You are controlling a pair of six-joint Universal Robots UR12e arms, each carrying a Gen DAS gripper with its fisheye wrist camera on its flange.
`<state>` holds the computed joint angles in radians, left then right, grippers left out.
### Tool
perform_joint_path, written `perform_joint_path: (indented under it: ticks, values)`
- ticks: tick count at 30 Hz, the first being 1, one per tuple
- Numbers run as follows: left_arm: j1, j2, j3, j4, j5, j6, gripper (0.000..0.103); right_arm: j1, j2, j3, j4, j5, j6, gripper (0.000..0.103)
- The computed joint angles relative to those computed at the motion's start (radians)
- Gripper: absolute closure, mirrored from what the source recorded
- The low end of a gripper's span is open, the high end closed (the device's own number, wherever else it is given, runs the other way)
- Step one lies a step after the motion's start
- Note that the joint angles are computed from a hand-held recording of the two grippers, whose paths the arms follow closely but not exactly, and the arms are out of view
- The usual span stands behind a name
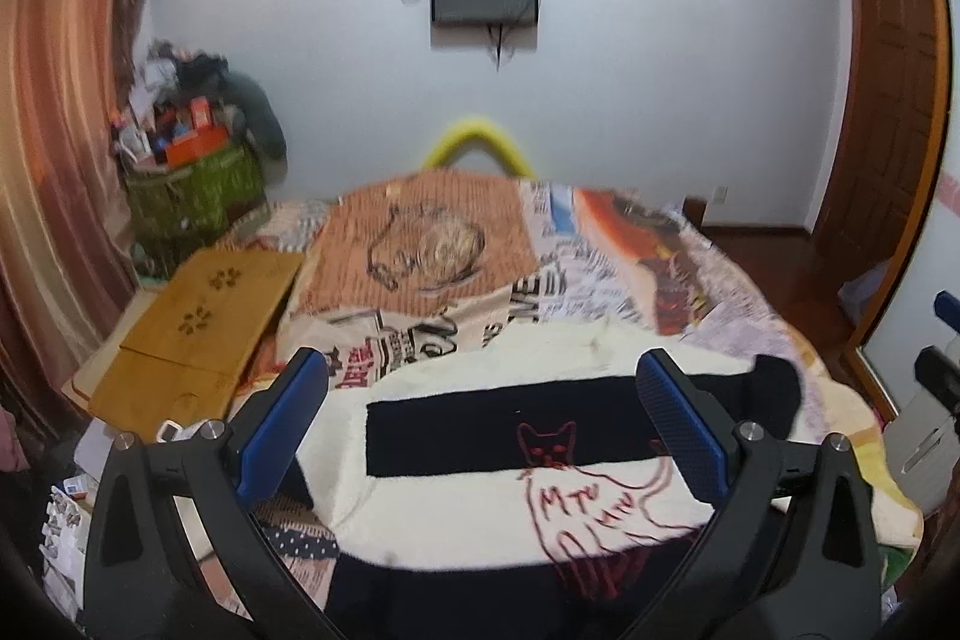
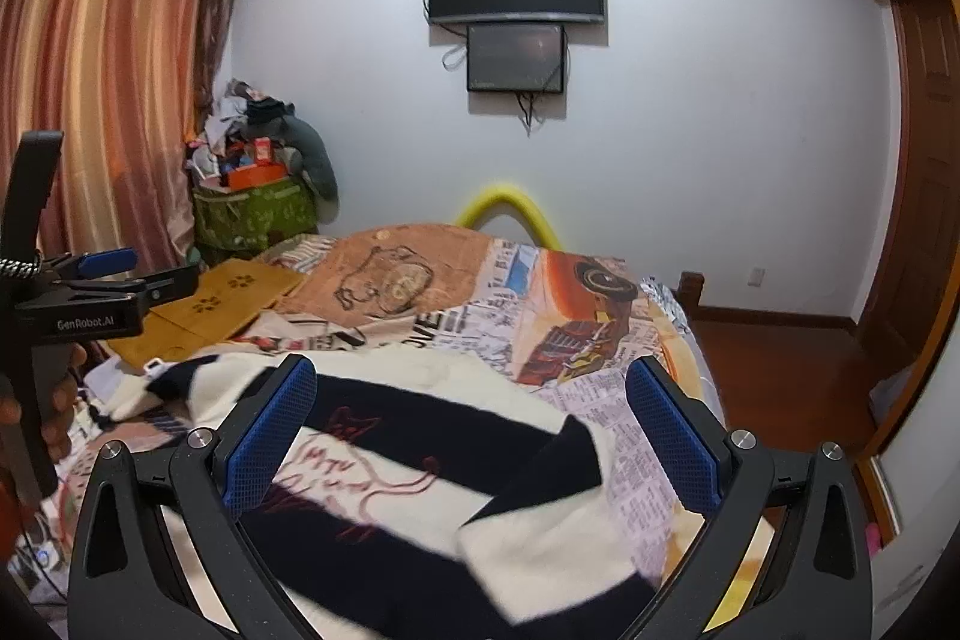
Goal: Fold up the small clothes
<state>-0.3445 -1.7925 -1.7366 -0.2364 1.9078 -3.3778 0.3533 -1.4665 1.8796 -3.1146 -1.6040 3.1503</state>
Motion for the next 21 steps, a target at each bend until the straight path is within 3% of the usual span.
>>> perform_joint_path:
  ticks: [8, 10, 13, 15, 18, 21]
  values:
    - [0.109, -0.11, 0.136, -0.28, -0.18, 0.008, 0.0, -0.054, 0.083, -0.109, 0.22, 0.057, -0.059, 0.001]
    - [0.126, -0.137, 0.162, -0.335, -0.196, 0.014, 0.0, -0.068, 0.104, -0.136, 0.277, 0.083, -0.061, 0.001]
    - [0.156, -0.175, 0.189, -0.398, -0.24, 0.012, 0.0, -0.083, 0.134, -0.177, 0.362, 0.112, -0.085, 0.001]
    - [0.174, -0.199, 0.209, -0.436, -0.271, 0.008, 0.01, -0.088, 0.159, -0.21, 0.426, 0.125, -0.11, 0.003]
    - [0.199, -0.235, 0.235, -0.484, -0.319, 0.009, 0.015, -0.098, 0.199, -0.266, 0.539, 0.154, -0.13, 0.011]
    - [0.207, -0.262, 0.259, -0.513, -0.316, 0.021, 0.017, -0.107, 0.243, -0.327, 0.655, 0.196, -0.145, 0.018]
